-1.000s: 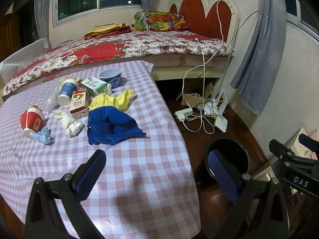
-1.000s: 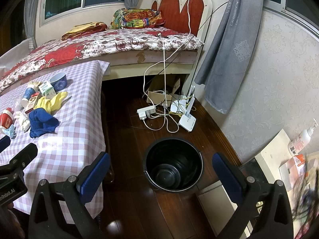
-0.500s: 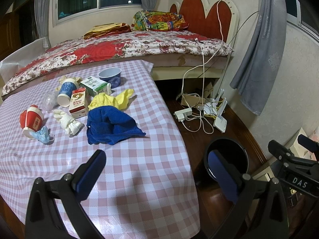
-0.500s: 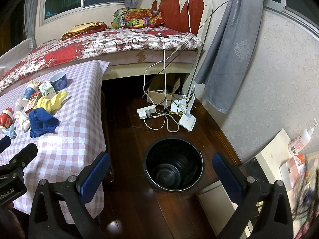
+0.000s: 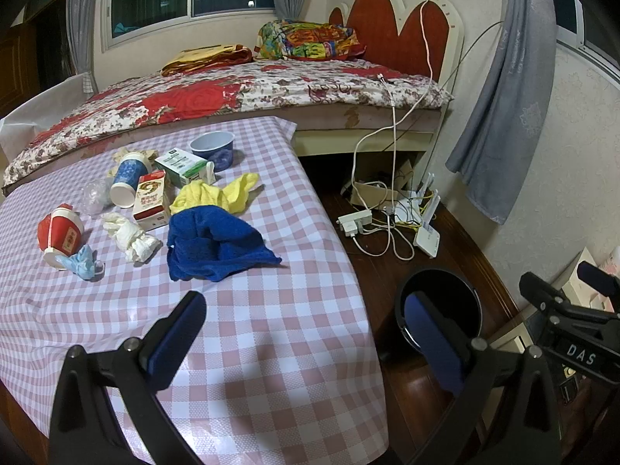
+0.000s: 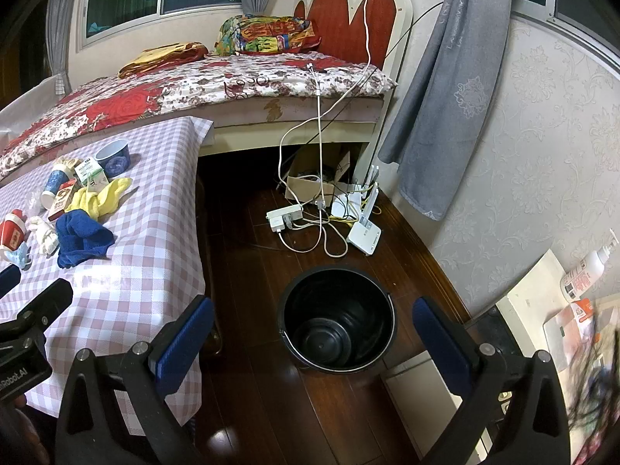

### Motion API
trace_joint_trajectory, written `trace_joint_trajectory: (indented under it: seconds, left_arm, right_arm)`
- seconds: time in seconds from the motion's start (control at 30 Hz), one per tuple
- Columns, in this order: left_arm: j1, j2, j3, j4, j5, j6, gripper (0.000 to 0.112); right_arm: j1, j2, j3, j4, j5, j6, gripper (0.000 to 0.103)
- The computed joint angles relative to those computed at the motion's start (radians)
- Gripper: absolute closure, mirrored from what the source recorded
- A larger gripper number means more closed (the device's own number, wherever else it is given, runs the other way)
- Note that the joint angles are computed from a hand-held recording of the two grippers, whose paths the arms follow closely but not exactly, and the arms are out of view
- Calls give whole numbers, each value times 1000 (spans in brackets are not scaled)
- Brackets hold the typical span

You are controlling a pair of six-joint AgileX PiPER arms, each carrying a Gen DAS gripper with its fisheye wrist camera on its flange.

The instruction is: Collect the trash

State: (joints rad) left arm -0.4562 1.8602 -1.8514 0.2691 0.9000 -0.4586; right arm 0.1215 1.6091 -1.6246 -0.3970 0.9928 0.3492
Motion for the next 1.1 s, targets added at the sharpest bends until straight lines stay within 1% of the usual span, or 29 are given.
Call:
trace_joint_trajectory:
  seconds: [0.43,0.5,0.57,0.67,0.8,0.9,0.93,1.0,1.1]
  left_arm:
    - [-2,-3,3,1,0,-4,10]
    - [-4,-6,6,-3,0,-4,10]
    - [-1,-8,8,-2,5,-6,10]
    - [15,-15,11,13,17,-10,10]
    - [65,-33,23,14,28,8,10]
    - [123,-53,37,13,31,27,10]
    - [145,-61,41,14,31,34,10]
    - [196,-73,44,6,33,55,10]
    - [282,-78,34,-49,34,132,10]
  right_arm:
    - [3,-4,16,-5,-10,5,0]
    - [-7,-4,14,34,-15,-19,0]
    - [-22,1,3,107,-18,-66,0]
    - [-21,2,-3,171,-48,-110,0]
    - [-1,9,-11,271,-118,-171,0]
    - [45,50,-63,309,-117,-198,0]
    - [60,69,-92,315,-104,-201,0]
    - [78,131,-188,386,-36,-239,0]
    - [119,231,-339,444,40,-265,0]
